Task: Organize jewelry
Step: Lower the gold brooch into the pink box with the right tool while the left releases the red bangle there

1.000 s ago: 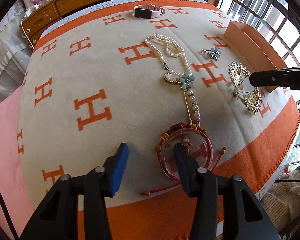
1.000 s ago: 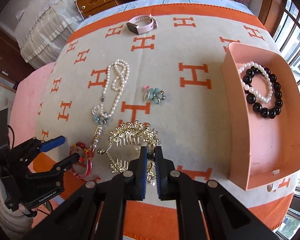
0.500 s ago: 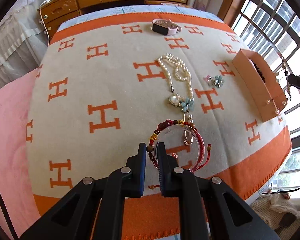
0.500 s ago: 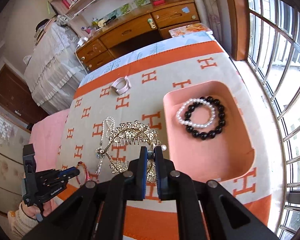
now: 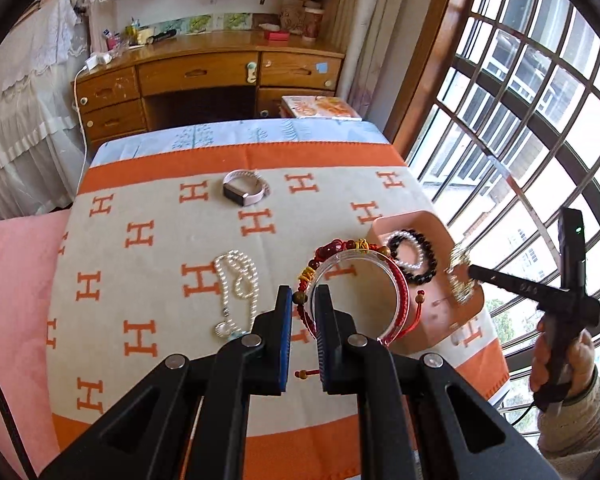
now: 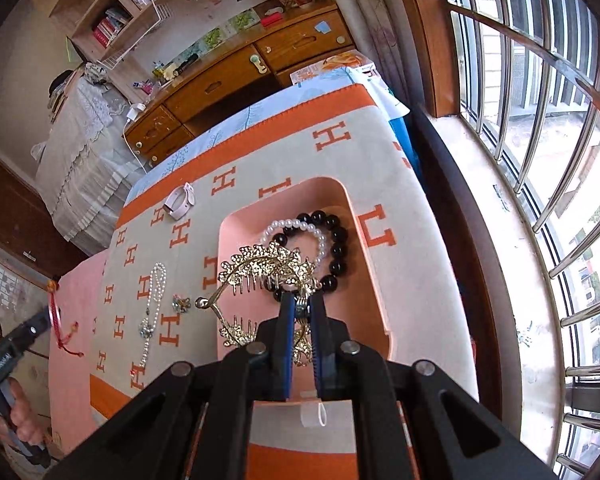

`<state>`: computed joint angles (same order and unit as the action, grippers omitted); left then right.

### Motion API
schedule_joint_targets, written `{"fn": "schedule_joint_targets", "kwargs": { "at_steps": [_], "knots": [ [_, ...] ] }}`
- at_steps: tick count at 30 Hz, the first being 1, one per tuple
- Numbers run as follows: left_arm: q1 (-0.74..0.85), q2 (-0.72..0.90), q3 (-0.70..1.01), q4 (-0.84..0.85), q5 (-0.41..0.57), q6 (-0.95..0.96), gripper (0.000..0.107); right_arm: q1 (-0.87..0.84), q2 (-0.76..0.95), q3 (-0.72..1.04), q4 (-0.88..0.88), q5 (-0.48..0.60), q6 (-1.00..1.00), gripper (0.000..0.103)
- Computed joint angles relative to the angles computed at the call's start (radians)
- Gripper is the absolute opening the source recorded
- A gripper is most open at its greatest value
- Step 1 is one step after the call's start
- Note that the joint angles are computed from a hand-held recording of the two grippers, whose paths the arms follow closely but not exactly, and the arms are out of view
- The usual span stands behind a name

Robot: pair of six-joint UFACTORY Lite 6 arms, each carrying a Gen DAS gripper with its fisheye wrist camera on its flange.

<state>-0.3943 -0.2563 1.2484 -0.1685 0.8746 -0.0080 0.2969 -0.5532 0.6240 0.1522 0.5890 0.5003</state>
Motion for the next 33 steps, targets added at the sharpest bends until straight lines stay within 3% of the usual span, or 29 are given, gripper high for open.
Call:
{"fn": "schedule_joint_targets", "kwargs": {
  "at_steps": [7,10,14,20,24,28,31,33],
  "knots": [
    [-0.282,0.191,0.126,0.137,-0.087,-0.262,0.009,0.002,0.113,-0.05,0.093,-0.067,-0.141,0.007],
    [-0.349,0.267,0.168,0.167,-0.109,-0.32,0.009,0.035,0.155,-0.038,0.077,-0.077,-0.146,0.009],
    [-0.385,0.34,0.202,0.168,-0.141,-0.344,0.009,0.011,0.199,0.0,0.193,-0.028,-0.293,0.012],
    [-0.407,0.44,0.262,0.154,-0.163,-0.347,0.009,-0.072,0.012,-0.085,0.221,0.018,-0.292,0.012],
    [-0.421,0.524,0.313,0.128,-0.174,-0.339,0.009,-0.076,-0.201,-0.159,0.12,0.055,-0.144,0.012],
    [-0.443,0.625,0.377,0.112,-0.184,-0.343,0.009,0.02,-0.411,-0.23,-0.076,0.11,0.132,0.012],
    [-0.457,0.704,0.429,0.087,-0.184,-0.335,0.009,0.146,-0.475,-0.245,-0.288,0.174,0.374,0.012],
    [-0.467,0.755,0.462,0.075,-0.182,-0.333,0.009,0.17,-0.483,-0.246,-0.321,0.199,0.405,0.012]
  ]
}}
